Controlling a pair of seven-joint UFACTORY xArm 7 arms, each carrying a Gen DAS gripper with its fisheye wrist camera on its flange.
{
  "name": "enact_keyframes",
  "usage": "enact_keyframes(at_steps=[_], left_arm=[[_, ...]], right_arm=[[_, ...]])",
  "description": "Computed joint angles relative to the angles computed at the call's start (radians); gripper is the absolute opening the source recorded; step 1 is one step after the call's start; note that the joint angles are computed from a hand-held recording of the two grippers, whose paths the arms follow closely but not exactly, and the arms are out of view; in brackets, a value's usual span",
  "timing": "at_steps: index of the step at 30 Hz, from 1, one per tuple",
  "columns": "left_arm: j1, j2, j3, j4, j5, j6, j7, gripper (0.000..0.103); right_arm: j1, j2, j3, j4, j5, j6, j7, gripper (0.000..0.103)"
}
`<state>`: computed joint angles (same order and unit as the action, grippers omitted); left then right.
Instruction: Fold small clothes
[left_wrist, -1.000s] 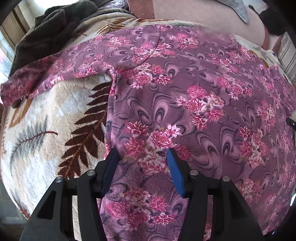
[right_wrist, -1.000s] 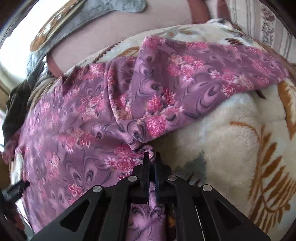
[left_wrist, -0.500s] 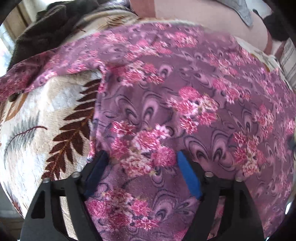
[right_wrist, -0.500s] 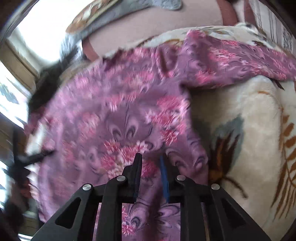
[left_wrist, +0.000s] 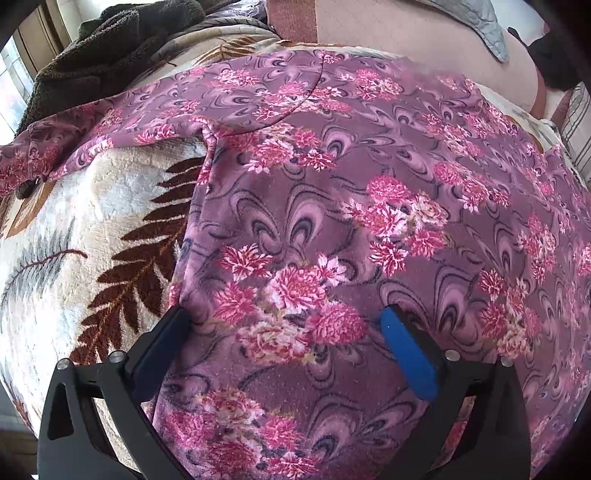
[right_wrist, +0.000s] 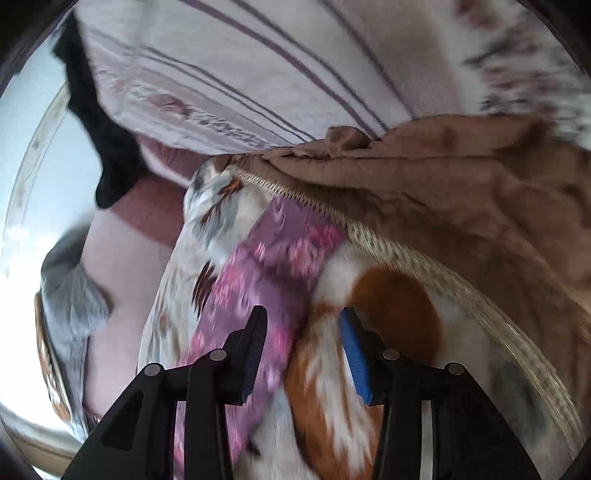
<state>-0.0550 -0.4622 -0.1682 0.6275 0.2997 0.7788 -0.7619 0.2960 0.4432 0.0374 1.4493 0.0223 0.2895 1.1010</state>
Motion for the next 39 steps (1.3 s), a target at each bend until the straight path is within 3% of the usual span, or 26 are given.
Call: enact_keyframes(at_steps=[2, 4, 6, 8, 9, 11, 16, 21, 27, 30, 36, 39], left_arm=[[-0.002, -0.002, 0.006, -0.001, -0.006, 0.000, 0.008, 0.103], [-0.003, 0.000, 0.010, 0.003, -0.014, 0.005, 0.011, 0.103], [-0.002, 0.010, 0.016, 0.018, -0.024, 0.010, 0.017, 0.103], [-0.002, 0.027, 0.032, 0.041, -0.038, 0.002, 0.039, 0.102], [-0.001, 0.031, 0.039, 0.050, -0.046, -0.015, 0.045, 0.102], [0.009, 0.035, 0.033, 0.065, -0.042, -0.045, 0.032, 0.102], [0.020, 0.169, 0.059, 0.156, -0.070, -0.086, 0.039, 0.102], [0.008, 0.194, 0.091, 0.167, -0.144, -0.153, 0.064, 0.102], [0.019, 0.188, 0.094, 0.158, -0.152, -0.252, 0.084, 0.102], [0.001, 0.190, 0.117, 0.144, -0.208, -0.286, 0.152, 0.102], [0.002, 0.152, 0.138, 0.087, -0.281, -0.358, 0.237, 0.102], [-0.036, 0.155, 0.200, 0.099, -0.420, -0.327, 0.334, 0.102]], right_arm=[[-0.007, 0.055, 0.013, 0.048, 0.003, -0.036, -0.027, 0.045], [0.015, 0.087, -0.011, 0.108, -0.029, 0.000, -0.044, 0.042], [0.050, 0.099, -0.049, 0.172, -0.106, 0.094, -0.080, 0.007], [0.121, 0.094, -0.130, 0.206, -0.215, 0.136, -0.019, 0.008], [0.171, 0.064, -0.195, 0.178, -0.304, 0.111, 0.050, 0.008], [0.216, 0.033, -0.250, 0.166, -0.419, 0.146, 0.130, 0.008], [0.144, 0.083, -0.140, 0.256, -0.399, 0.403, 0.026, 0.008], [0.133, 0.035, -0.110, 0.194, -0.444, 0.347, 0.110, 0.008], [0.131, 0.042, -0.047, 0.275, -0.423, 0.276, 0.035, 0.008], [0.157, 0.049, -0.021, 0.317, -0.383, 0.263, 0.003, 0.008], [0.246, 0.145, 0.027, 0.498, -0.304, 0.318, -0.093, 0.008], [0.311, 0.243, 0.036, 0.655, -0.268, 0.366, -0.136, 0.008]])
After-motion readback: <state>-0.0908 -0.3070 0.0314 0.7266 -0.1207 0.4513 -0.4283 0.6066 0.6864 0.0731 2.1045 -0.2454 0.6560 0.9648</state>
